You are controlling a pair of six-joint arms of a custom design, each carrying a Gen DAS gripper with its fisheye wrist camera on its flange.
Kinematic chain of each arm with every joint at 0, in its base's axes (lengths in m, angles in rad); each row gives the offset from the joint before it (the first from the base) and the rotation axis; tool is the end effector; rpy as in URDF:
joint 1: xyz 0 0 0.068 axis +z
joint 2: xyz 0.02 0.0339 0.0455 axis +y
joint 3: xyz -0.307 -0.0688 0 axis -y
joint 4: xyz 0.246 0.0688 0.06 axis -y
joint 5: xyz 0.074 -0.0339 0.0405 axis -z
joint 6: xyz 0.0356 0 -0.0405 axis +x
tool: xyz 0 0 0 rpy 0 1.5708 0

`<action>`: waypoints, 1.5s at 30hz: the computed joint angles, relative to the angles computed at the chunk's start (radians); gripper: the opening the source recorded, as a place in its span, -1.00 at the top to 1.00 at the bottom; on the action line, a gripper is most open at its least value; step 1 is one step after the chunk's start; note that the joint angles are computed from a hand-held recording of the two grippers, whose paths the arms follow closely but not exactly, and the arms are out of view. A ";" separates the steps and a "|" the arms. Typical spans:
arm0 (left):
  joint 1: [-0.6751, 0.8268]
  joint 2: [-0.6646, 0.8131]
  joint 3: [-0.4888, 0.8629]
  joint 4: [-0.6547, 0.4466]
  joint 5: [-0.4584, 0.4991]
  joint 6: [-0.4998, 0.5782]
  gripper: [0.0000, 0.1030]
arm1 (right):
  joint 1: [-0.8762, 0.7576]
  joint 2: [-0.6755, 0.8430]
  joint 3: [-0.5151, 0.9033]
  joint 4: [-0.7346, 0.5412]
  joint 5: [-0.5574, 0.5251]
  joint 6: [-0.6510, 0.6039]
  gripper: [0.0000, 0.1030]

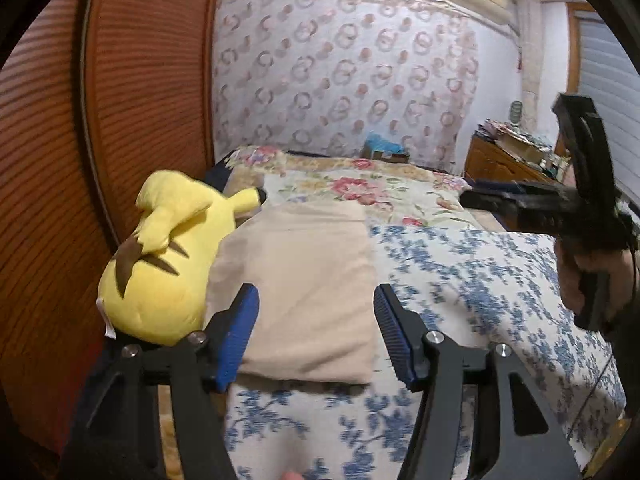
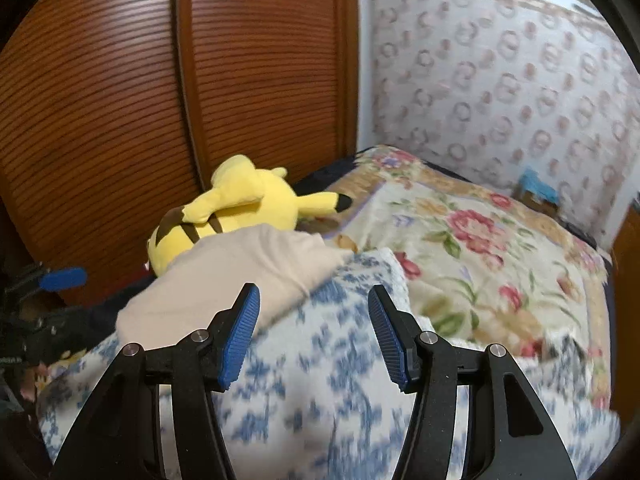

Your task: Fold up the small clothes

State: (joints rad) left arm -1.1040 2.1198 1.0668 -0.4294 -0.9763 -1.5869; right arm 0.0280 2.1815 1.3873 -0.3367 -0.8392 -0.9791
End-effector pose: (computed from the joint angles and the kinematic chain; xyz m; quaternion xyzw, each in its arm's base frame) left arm 0.1894 -0.3104 0.0978 -0.2311 0.8518 0.0667 0.4654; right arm 0.4520 0.0392 0.1431 -0.5079 0.7377 0.2622 0.3592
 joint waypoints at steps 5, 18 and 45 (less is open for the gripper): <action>-0.012 0.051 0.126 -0.018 -0.009 0.084 -0.15 | -0.138 -0.059 -0.096 0.014 -0.046 -0.045 -0.40; -0.053 0.179 0.454 -0.059 -0.040 0.299 -0.15 | -0.471 -0.126 -0.181 0.010 -0.152 -0.081 -0.69; -0.120 0.318 0.899 -0.503 -0.157 0.167 -0.15 | -0.722 -0.187 -0.166 0.006 -0.332 -0.041 -0.69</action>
